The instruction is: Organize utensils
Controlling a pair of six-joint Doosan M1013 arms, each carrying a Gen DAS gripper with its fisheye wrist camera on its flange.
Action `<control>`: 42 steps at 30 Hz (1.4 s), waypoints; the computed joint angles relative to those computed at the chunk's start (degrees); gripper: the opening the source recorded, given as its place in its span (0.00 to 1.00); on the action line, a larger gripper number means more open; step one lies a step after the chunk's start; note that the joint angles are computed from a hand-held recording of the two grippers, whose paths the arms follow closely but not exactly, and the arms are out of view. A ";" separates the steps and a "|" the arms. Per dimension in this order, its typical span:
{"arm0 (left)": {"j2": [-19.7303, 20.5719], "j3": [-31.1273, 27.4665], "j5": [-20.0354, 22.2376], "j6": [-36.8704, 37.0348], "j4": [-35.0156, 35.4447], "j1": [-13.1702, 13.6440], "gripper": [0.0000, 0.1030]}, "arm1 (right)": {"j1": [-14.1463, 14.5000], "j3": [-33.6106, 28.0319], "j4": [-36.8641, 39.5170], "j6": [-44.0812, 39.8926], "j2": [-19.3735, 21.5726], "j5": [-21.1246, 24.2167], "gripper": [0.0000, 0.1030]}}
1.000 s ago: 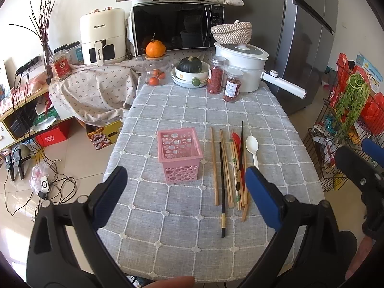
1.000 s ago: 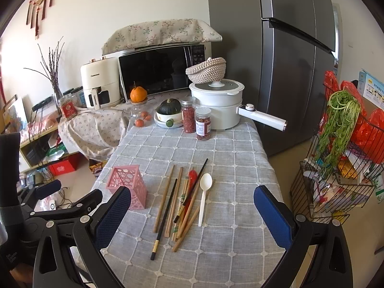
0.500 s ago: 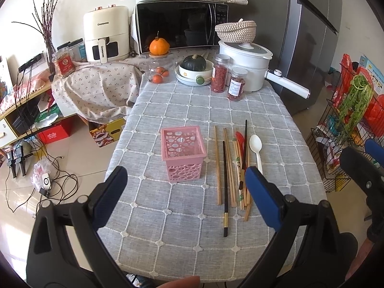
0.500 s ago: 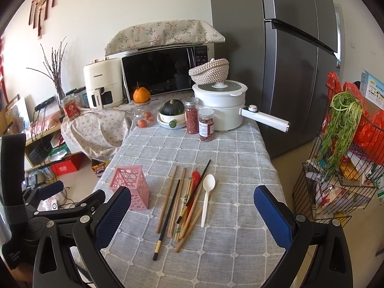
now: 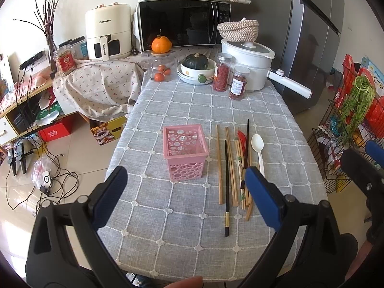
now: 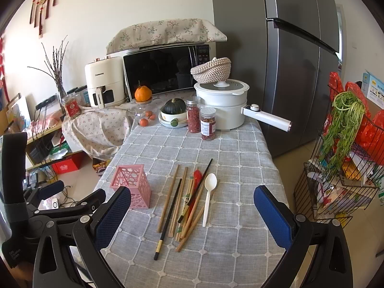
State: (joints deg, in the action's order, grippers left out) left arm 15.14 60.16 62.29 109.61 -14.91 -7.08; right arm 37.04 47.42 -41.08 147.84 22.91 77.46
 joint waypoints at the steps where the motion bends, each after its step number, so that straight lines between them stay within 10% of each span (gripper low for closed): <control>1: 0.01 -0.02 0.02 0.06 -0.02 -0.03 0.95 | 0.02 0.00 -0.04 0.01 0.00 0.02 1.00; 42: 1.82 -1.86 3.61 -0.13 -1.42 -0.33 0.95 | -0.91 1.83 1.74 -0.49 -0.70 -3.41 1.00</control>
State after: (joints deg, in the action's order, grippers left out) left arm 16.96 58.30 65.90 109.48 -16.33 -7.41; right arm 36.13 49.25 -39.35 147.36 22.21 74.05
